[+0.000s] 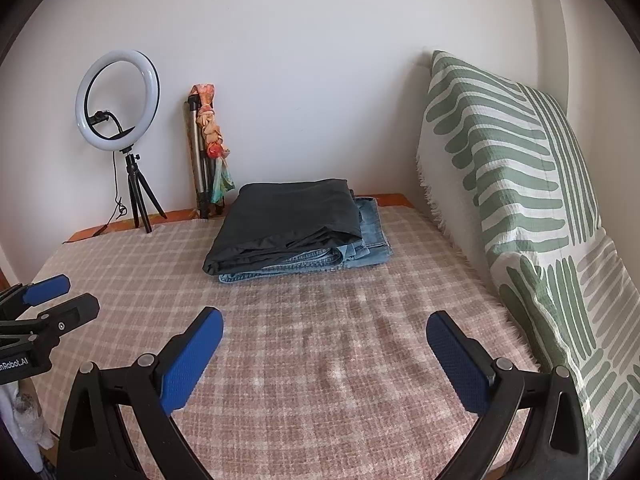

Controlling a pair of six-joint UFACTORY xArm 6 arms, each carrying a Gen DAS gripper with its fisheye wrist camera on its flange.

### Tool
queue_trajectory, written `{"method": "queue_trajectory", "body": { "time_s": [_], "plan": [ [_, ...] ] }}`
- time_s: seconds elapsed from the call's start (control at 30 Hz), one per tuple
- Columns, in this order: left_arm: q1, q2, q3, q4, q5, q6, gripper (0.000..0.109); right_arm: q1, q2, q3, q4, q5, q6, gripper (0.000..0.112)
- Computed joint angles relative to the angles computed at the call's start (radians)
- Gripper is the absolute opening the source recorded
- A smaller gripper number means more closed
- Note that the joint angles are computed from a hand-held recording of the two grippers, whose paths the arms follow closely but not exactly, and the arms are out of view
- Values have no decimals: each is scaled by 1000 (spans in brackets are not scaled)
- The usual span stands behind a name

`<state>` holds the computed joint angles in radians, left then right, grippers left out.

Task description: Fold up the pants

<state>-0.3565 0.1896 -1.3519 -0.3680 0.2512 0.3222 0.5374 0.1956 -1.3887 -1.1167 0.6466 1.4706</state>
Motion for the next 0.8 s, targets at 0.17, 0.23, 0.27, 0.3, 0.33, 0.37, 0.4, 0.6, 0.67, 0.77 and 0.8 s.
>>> {"method": "queue_trajectory", "body": {
  "time_s": [0.17, 0.23, 0.27, 0.3, 0.33, 0.37, 0.4, 0.6, 0.67, 0.77, 0.8],
  "plan": [
    [-1, 1, 1, 6, -5, -4, 84, -4, 5, -5, 6, -6, -1, 103],
    [-2, 1, 2, 23, -13, -17, 84, -6, 6, -5, 8, -9, -3, 103],
    [-2, 2, 2, 30, -16, -21, 84, -6, 6, -5, 8, -9, -3, 103],
    [-2, 2, 2, 37, -16, -27, 84, -4, 6, -4, 6, -7, -2, 103],
    [-2, 3, 1, 40, -16, -29, 84, -3, 7, -5, 5, -5, -1, 103],
    [-1, 2, 1, 39, -14, -28, 84, -3, 5, -3, 6, -5, 1, 103],
    [-2, 1, 2, 37, -13, -26, 84, -2, 5, -3, 7, -4, 2, 103],
    [-2, 1, 3, 45, -16, -34, 84, -3, 7, -3, 13, -8, 3, 103],
    [-1, 3, 3, 52, -19, -41, 84, -3, 9, -3, 16, -10, 3, 103],
    [2, 6, -2, 41, -12, -34, 84, -6, 10, -2, 18, -15, -1, 103],
    [2, 6, -1, 45, -15, -39, 84, -9, 9, 0, 17, -18, -2, 103]
  ]
}}
